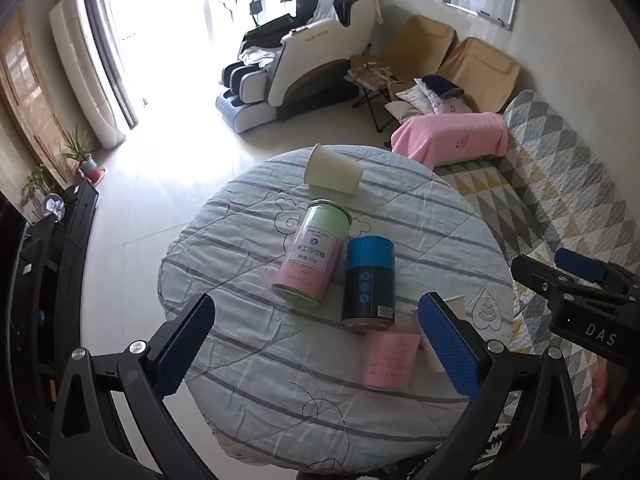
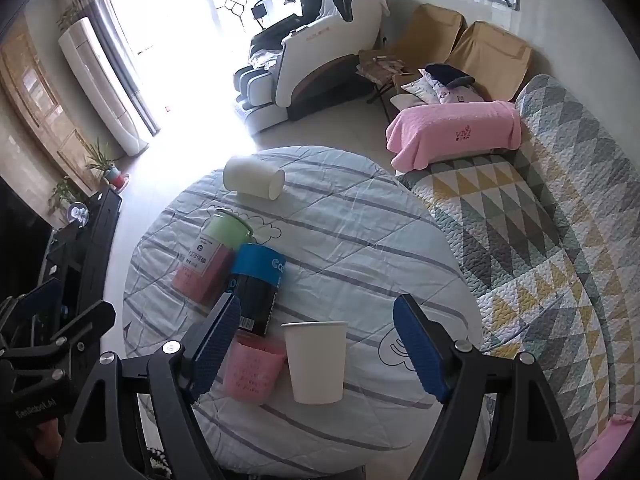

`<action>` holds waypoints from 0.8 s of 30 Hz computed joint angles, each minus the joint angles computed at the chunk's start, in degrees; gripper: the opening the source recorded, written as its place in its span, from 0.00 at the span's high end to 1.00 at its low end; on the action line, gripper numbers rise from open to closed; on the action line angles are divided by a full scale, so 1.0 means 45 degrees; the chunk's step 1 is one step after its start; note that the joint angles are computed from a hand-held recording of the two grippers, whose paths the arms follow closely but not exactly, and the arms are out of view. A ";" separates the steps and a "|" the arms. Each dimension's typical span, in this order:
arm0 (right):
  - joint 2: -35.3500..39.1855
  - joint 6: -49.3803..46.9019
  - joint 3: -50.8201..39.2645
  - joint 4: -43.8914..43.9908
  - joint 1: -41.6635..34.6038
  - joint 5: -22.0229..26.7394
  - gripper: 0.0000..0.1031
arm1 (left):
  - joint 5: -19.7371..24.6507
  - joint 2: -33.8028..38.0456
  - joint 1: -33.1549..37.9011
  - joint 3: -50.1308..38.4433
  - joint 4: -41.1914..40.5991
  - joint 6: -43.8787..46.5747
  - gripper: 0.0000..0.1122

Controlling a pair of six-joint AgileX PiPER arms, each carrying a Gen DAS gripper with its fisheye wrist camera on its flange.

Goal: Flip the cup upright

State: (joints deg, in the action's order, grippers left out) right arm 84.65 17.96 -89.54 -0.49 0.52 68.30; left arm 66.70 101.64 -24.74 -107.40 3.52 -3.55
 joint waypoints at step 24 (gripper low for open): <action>-0.2968 0.1543 0.1133 -0.2994 0.1187 -0.3977 0.22 | -0.4451 -0.2146 -0.0006 0.0984 -0.0578 0.0954 0.08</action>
